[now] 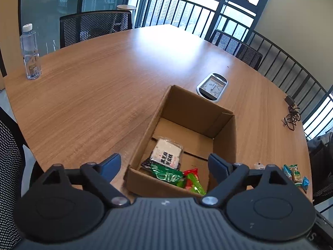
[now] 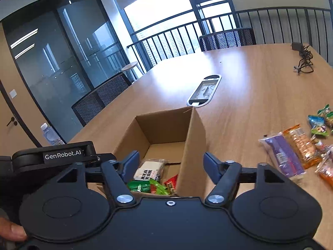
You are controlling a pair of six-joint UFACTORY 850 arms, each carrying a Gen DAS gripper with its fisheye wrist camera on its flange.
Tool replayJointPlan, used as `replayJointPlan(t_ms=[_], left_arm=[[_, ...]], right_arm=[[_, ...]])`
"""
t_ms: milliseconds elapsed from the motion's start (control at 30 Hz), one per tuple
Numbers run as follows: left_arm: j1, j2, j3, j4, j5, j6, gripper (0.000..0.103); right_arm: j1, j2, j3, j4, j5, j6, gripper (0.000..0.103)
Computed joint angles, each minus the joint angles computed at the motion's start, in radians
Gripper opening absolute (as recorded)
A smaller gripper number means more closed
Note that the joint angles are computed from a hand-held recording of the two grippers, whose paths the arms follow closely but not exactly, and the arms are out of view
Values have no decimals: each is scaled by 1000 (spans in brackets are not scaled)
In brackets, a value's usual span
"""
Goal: Organize snacks
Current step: 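Open the left gripper over the box while the right gripper releases its green pack, then move both tools back to the snack pile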
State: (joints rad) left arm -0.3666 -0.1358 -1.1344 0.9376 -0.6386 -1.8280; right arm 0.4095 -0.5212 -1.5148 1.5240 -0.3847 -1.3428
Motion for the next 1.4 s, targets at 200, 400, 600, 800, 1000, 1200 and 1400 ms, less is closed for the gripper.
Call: replayJointPlan(t_ms=[200, 400, 600, 800, 1000, 1200, 1400], left_arm=[[-22, -30, -40, 9, 18, -1, 103], [-48, -59, -85, 21, 19, 4, 103], [-69, -85, -126, 28, 25, 6, 103], [-87, -119, -183, 14, 22, 30, 103], [-104, -168, -253, -24, 32, 84, 103], [-123, -220, -311, -41, 46, 106, 103], [-131, -263, -345, -48, 92, 124, 102]], right_arm=[[-55, 11, -8, -111, -48, 107, 93], [-114, 22, -15, -140, -107, 79, 103], [-161, 15, -58, -285, -130, 122, 103], [-208, 8, -84, -352, -134, 144, 103], [-245, 2, -96, -376, -129, 151, 103], [-278, -5, -97, -383, -138, 145, 103], [-305, -23, -99, -386, -141, 152, 101]])
